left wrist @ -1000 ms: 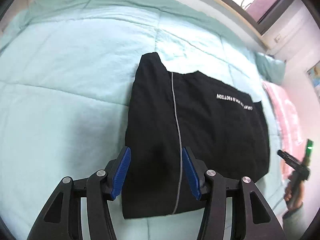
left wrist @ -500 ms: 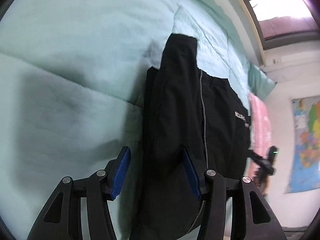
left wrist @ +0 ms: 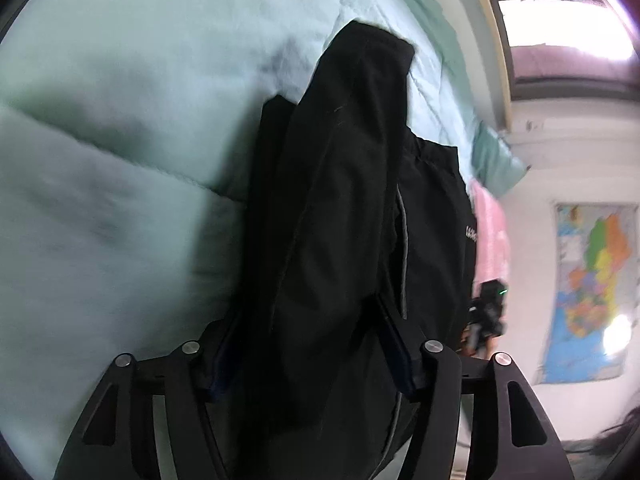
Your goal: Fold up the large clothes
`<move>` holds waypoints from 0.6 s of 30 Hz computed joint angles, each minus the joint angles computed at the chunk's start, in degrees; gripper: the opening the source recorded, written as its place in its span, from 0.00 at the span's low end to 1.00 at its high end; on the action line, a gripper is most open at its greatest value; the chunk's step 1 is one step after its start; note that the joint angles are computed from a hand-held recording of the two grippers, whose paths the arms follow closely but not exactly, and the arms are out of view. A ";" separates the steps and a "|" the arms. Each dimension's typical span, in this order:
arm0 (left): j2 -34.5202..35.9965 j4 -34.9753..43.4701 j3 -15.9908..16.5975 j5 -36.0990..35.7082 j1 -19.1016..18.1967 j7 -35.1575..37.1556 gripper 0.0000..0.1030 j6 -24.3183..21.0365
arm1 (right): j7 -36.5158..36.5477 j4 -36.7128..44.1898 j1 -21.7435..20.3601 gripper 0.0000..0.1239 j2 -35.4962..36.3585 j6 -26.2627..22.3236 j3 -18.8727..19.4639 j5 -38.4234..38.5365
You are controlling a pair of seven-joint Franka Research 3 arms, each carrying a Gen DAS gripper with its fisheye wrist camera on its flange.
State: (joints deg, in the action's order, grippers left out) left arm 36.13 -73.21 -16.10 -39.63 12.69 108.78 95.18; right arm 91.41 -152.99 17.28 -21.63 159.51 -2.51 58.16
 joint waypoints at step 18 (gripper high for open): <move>-5.71 -11.54 -1.39 -10.17 -0.40 1.63 0.40 5.07 | -22.96 6.24 0.69 0.43 5.27 -5.47 1.96 23.70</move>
